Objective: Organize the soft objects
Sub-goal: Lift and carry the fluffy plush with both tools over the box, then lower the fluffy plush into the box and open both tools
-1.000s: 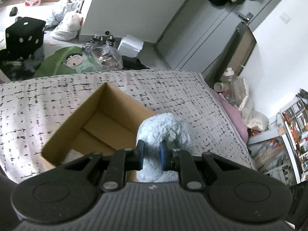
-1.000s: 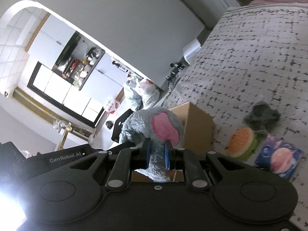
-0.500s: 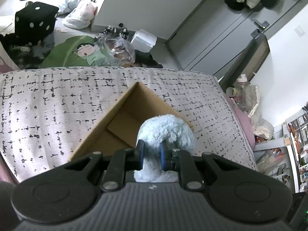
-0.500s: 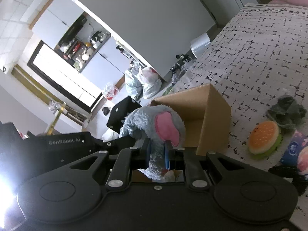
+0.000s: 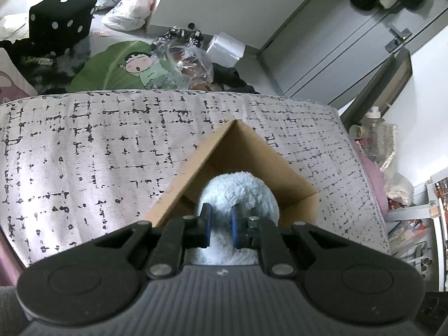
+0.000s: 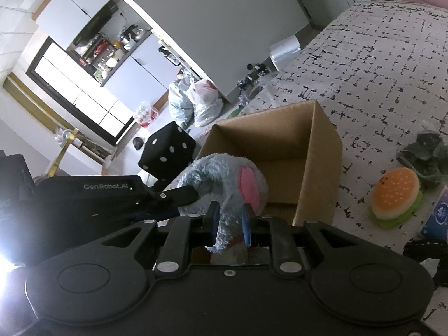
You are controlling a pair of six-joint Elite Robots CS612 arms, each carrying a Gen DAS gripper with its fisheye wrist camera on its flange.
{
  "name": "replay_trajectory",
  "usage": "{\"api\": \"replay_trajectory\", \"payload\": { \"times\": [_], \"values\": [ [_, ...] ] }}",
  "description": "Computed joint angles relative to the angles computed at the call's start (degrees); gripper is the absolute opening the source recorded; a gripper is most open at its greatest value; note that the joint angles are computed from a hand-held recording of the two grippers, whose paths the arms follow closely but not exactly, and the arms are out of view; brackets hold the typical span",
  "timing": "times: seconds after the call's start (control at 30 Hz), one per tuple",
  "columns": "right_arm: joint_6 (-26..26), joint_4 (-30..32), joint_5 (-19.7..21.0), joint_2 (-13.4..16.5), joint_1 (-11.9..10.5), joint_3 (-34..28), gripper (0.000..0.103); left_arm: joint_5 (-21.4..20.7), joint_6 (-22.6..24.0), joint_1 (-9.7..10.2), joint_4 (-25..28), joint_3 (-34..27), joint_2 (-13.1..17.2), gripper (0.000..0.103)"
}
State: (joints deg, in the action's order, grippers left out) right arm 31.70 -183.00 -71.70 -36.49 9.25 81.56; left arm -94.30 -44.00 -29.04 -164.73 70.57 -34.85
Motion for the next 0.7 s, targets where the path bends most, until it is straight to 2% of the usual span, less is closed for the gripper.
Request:
{"api": "replay_trajectory", "payload": {
  "times": [0.13, 0.3, 0.43, 0.7],
  "values": [
    [1.4, 0.7, -0.7, -0.3, -0.2, 0.1, 0.028, 1.5, 0.2, -0.05, 3.6, -1.1, 0.0, 0.015],
    [2.7, 0.8, -1.1, -0.7, -0.5, 0.5, 0.032, 2.8, 1.1, -0.1, 6.0, -1.3, -0.5, 0.017],
    [2.8, 0.3, -1.4, -1.4, -0.6, 1.1, 0.045, 4.0, 2.2, -0.45, 6.2, -0.7, -1.2, 0.02],
    [2.9, 1.0, -2.7, -3.3, -1.1, 3.3, 0.047, 7.7, 4.1, -1.93, 6.6, 0.6, -2.9, 0.05]
  ]
}}
